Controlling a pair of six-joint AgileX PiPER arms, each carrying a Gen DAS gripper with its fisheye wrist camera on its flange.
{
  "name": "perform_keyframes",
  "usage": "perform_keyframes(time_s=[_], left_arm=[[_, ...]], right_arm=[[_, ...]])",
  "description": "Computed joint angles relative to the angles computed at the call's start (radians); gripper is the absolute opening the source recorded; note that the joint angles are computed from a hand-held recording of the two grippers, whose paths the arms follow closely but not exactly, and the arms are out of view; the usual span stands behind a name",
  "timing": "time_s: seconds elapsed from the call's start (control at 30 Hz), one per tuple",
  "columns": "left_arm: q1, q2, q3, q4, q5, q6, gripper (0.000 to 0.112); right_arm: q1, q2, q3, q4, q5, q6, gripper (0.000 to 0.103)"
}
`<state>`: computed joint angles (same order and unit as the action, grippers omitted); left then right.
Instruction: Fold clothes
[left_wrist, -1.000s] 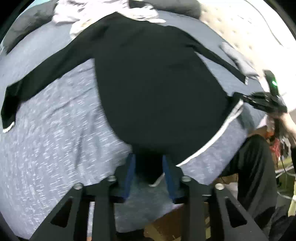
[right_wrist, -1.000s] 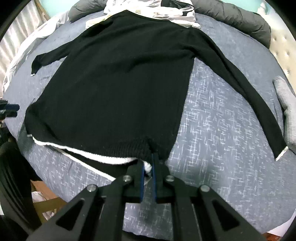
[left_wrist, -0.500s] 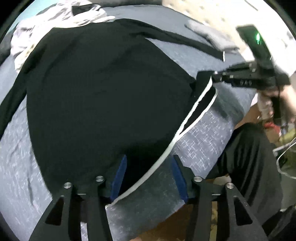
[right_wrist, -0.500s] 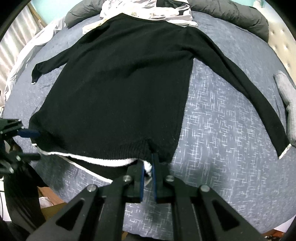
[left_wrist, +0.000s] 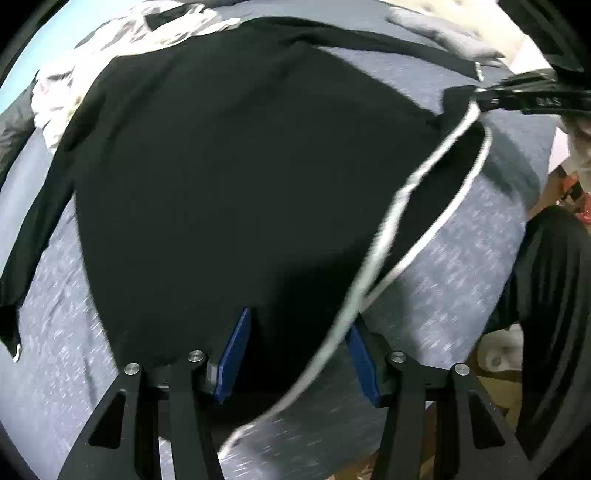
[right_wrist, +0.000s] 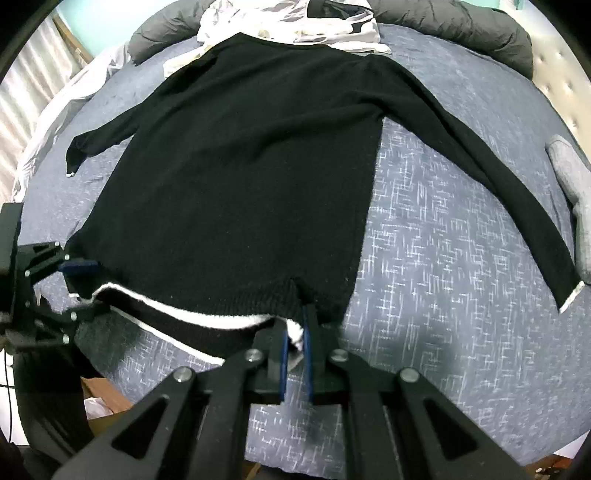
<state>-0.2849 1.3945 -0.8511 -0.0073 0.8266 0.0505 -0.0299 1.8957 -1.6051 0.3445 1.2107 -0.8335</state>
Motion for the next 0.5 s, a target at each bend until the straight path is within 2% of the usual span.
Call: perform_keyframes(time_s=[0.33, 0.5], left_arm=[[0.204, -0.075, 0.065, -0.038, 0.020, 0.160, 0.056], [0.255, -0.101, 0.076, -0.039, 0.039, 0.201, 0.056]], right_arm=[[-0.026, -0.015, 0.026, 0.015, -0.007, -0.025, 0.006], [-0.035, -0.029, 0.050, 0.024, -0.011, -0.044, 0.006]])
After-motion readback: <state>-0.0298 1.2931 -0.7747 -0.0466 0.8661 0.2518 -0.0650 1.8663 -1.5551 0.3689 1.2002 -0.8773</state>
